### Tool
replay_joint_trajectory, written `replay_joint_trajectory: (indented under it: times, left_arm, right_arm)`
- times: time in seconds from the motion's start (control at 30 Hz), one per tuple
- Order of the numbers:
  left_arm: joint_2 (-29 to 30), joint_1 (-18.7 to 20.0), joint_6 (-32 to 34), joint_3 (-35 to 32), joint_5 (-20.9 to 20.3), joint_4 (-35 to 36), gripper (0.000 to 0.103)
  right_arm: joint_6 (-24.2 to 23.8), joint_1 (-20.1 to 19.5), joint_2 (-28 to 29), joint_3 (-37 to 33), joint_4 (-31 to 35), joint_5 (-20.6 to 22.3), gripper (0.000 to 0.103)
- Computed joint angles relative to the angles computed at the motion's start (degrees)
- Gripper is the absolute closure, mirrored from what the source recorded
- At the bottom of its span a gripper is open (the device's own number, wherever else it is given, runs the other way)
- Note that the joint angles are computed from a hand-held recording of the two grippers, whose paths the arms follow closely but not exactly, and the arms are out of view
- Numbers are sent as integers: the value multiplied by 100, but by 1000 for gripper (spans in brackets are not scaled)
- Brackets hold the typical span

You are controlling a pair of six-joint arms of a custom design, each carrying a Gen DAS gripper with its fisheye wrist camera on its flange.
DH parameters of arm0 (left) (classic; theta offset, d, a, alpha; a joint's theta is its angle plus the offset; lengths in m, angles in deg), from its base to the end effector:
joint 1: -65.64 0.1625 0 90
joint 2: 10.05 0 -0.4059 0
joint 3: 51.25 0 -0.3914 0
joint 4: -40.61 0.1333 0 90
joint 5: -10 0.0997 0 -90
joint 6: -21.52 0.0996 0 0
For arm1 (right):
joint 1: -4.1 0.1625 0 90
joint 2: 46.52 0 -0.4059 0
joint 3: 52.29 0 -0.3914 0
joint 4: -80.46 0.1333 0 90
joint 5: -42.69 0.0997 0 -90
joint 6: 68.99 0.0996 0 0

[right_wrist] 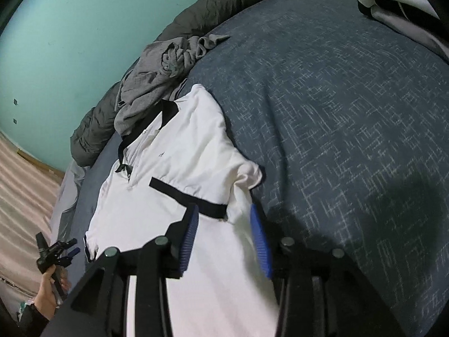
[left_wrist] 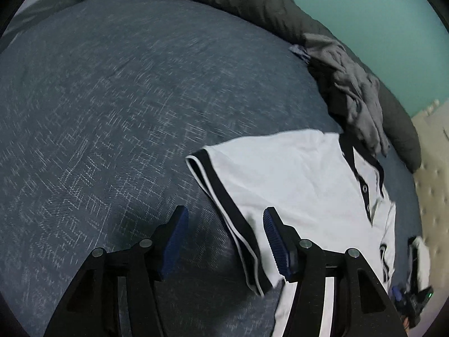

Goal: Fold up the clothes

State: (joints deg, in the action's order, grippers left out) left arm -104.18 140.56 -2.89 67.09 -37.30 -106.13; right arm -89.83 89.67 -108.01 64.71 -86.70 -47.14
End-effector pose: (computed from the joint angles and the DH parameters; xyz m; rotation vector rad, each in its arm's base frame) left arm 0.0766 -0.4879 0.3987 -0.4770 2.4152 -0.9947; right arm 0.0911 -0.5535 0.1408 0.4304 -2.9792 0.5626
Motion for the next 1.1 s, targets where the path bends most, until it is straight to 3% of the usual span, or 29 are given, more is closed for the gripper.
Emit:
replay_joint_trajectory:
  times: [0.27,0.33,0.5,0.83,1.1]
  left_arm:
    - [396,273,408,-132,-161,-567,45]
    - [493,288,441,-176,-74,-587,72]
    - [619,175,506,-233,126,-574,94]
    - [667,-619,1180,-220,753,-732,98]
    - [1223,-1321,1811,-463,596,-656,98]
  right_arm:
    - [-36,-35,-83,123,-87,223,64]
    - [-31,-42,-80,121,-85,228,64]
    - [-20,-58,-41,106,-25,225,64]
    - [-105,-50,-36,121,52,267,64]
    - [-80,-50,-50,124,69,304,64]
